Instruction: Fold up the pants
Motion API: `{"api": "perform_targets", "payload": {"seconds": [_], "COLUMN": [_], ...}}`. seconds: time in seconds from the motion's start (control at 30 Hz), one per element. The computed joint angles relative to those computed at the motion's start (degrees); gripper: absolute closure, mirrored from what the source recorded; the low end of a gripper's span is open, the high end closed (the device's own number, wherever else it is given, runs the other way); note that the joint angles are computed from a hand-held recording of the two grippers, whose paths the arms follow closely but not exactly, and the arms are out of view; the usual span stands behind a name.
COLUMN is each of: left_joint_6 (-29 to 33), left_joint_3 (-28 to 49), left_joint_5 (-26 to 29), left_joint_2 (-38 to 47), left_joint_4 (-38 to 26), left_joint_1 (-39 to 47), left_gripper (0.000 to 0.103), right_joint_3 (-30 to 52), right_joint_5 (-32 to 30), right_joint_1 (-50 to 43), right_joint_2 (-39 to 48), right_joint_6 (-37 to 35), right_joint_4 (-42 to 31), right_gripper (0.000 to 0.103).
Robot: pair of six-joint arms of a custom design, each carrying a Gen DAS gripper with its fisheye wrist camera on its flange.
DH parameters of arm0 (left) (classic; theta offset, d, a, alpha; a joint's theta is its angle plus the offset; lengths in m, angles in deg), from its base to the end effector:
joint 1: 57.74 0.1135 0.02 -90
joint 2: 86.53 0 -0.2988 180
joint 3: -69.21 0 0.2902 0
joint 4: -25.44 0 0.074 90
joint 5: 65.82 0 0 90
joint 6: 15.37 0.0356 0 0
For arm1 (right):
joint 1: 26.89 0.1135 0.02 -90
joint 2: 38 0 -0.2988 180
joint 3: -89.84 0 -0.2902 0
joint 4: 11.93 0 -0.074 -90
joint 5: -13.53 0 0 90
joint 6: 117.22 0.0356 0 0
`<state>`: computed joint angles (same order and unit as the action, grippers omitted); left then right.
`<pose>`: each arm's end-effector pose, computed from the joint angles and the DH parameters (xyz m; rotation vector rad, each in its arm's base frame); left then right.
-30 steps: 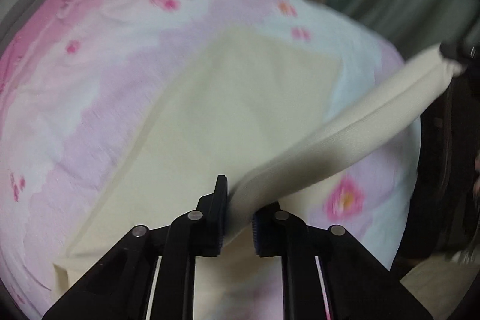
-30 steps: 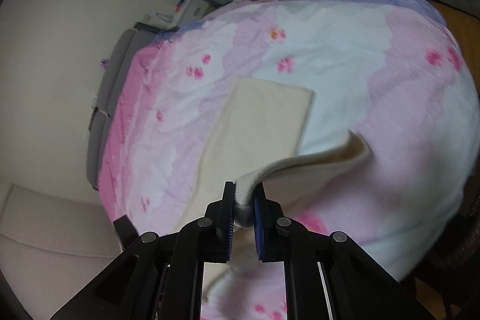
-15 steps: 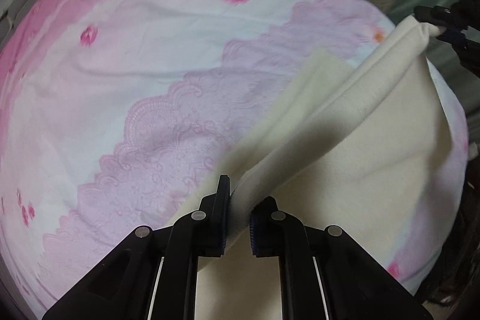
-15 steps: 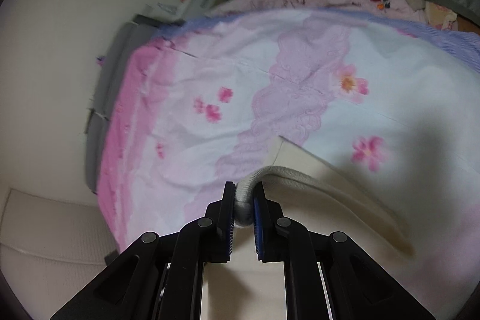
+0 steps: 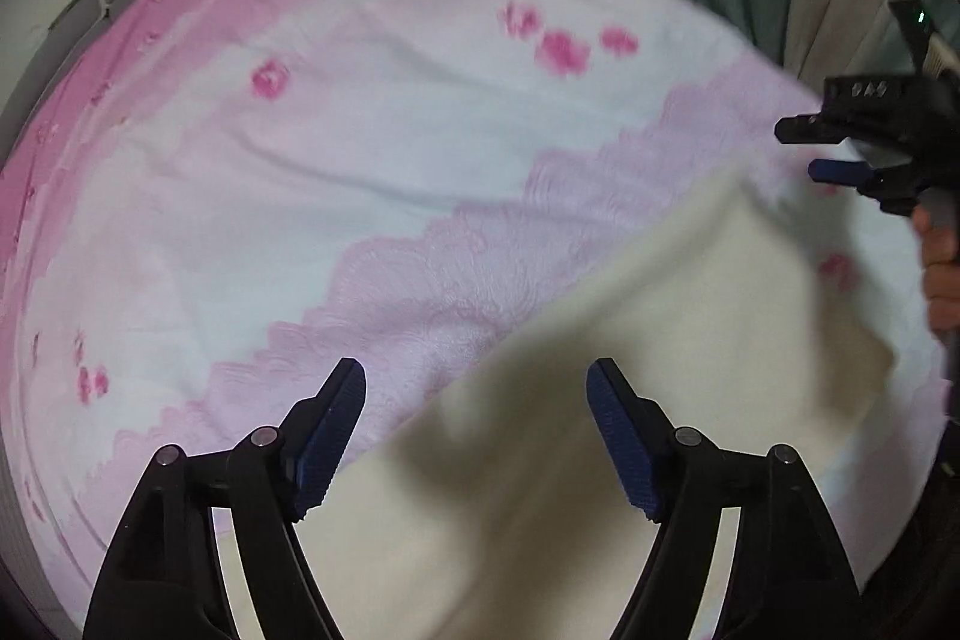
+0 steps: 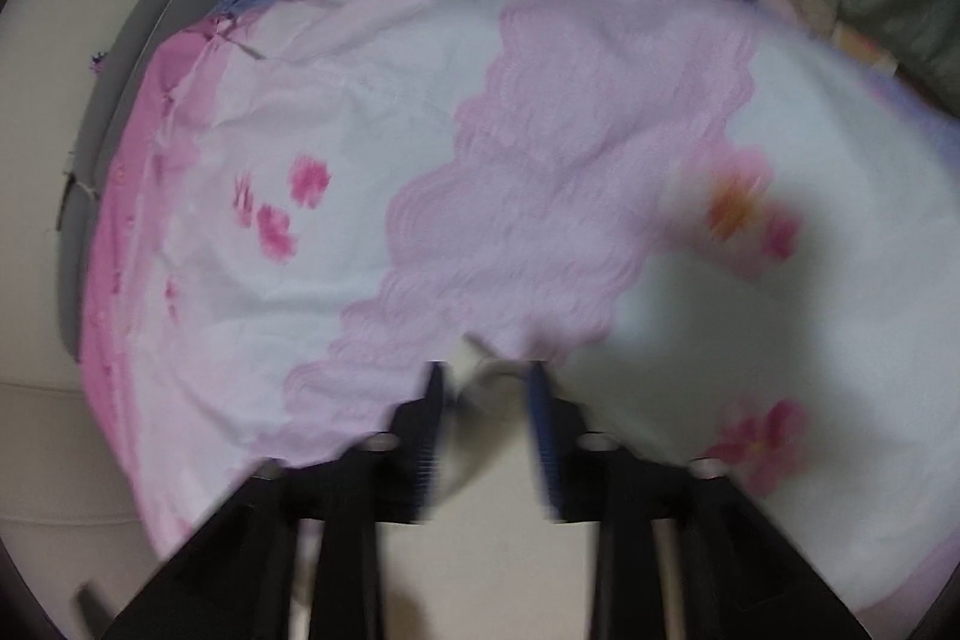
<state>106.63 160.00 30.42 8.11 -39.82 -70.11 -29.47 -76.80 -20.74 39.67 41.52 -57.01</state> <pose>0.3632 -0.0836 0.2896 1.0692 2.5485 -0.0616 0.2834 0.0307 0.2238 1.4150 2.3316 0.4188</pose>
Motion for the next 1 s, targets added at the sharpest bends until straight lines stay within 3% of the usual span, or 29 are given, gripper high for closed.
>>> {"api": "perform_targets", "payload": {"seconds": [0.13,0.27,0.4,0.57,0.73,1.0], "left_joint_6": [1.2,3.8,9.8,20.5,34.4,44.0], "left_joint_3": [-2.1,-4.9,-6.4,-4.8,1.5,24.2], "left_joint_5": [2.8,5.5,10.5,16.0,21.7,27.3], "left_joint_2": [-6.7,-14.2,-21.6,-24.3,-19.7,2.2], "left_joint_4": [-1.8,-6.4,-13.7,-21.9,-27.7,-34.1], "left_joint_1": [4.1,10.7,23.4,43.0,63.6,80.7], "left_gripper": [0.024,0.024,0.024,0.020,0.020,0.017], "right_joint_3": [3.3,8.8,14.9,21.8,31.2,57.8], "right_joint_5": [4.7,12.1,19.2,22.0,22.4,23.0], "right_joint_1": [2.3,13.0,28.7,45.1,54.8,63.3], "right_joint_2": [-5.3,-9.8,-10.5,-5.9,2.7,24.6], "right_joint_6": [-3.3,-4.2,-1.3,3.6,4.6,1.2], "right_joint_4": [-7.0,-17.3,-24.8,-28.0,-28.9,-33.5], "right_gripper": [0.054,0.045,0.039,0.037,0.037,0.037]}}
